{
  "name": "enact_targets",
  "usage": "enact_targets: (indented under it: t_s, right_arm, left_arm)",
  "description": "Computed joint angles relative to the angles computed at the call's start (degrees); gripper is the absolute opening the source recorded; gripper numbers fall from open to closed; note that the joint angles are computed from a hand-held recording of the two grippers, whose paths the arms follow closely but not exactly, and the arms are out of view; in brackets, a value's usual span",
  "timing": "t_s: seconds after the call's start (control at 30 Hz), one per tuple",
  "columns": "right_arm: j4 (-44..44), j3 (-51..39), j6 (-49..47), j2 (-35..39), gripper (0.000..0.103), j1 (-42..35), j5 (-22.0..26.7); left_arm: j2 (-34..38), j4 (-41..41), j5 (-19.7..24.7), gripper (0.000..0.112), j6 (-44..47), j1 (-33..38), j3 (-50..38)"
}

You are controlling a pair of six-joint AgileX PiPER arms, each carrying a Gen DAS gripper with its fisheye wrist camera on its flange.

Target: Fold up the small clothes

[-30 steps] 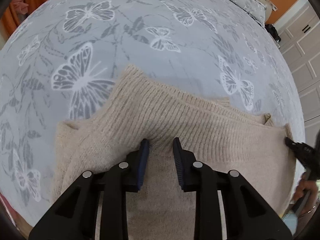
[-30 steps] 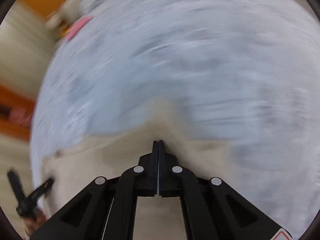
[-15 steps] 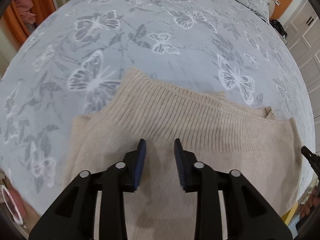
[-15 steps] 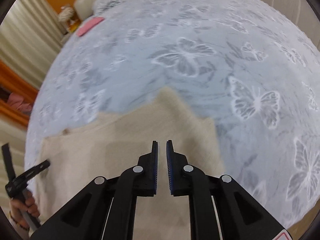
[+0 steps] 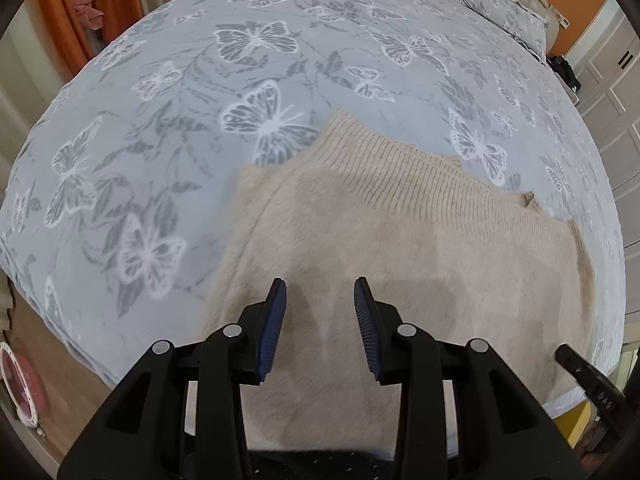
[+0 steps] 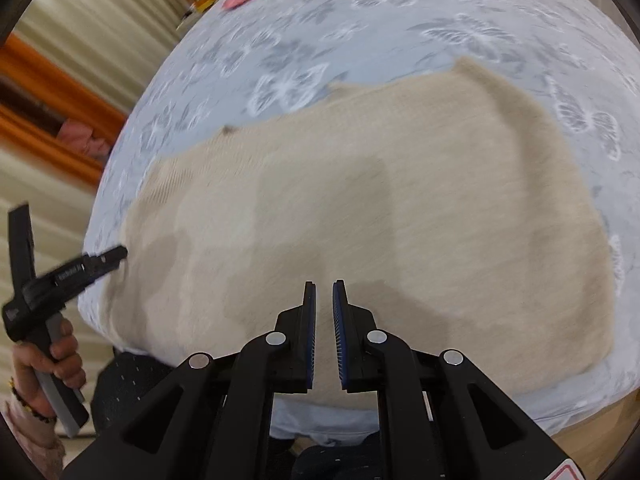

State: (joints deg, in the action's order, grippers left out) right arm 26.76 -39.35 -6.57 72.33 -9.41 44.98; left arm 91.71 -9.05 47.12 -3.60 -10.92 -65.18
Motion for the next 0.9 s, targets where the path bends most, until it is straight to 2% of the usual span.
enact_targets:
  t_s: [0.13,0.23,0.33,0.4,0.6,0.67,0.73,0.77,0.83,0.9]
  right_arm:
    - [-0.52,0.99,1.33,6.89,0.011,3.93,-3.43]
    - [-1.62,-2.7,5.07,6.74,0.013,3.54,-0.26]
    - [-2.41,-7.8,5.97,6.2,0.013,4.49,1.28]
    - [-2.76,-12.65,6.57,8.46,0.013,5.63,1.41]
    - [-5.24,-26.89,8.68,22.72,0.013,10.7,0.24]
    - [-6.47,-31.0,9.18,28.21,0.013,12.36,0.42]
    - [-11.49,-36.03,11.86,35.48,0.013,14.72,3.24]
    - [-13.54,-37.14,12.5,38.1,0.012,15.76,2.8]
    - [-14.63,-38.71,13.24,38.49,0.012,16.11,3.44]
    - [-11.6,-37.65,12.17,35.95,0.015,15.01,3.08]
  left_arm:
    - [-0.91,-0.93,0.09,0.034,1.19,1.33,1.14]
    - [-1.38,-1.17,0.53,0.034,2.34,2.28,1.68]
    - [-1.84,-3.49,0.57,0.037,5.12,3.98,2.14]
    - [-0.96,-5.6,1.09,0.037,6.36,4.4,1.21]
    - [4.32,-3.81,-0.08,0.041,3.49,1.37,-2.07]
    - [6.69,-3.98,0.88,0.041,3.09,1.54,-3.2]
    - [8.2,-5.83,1.71,0.042,4.0,2.62,-4.01]
    - [8.44,-6.3,1.85,0.042,4.27,2.88,-4.26]
    - [8.76,-5.93,2.24,0.042,4.63,2.84,-4.92]
    - [8.62,-5.84,2.34,0.044,5.26,2.88,-4.99]
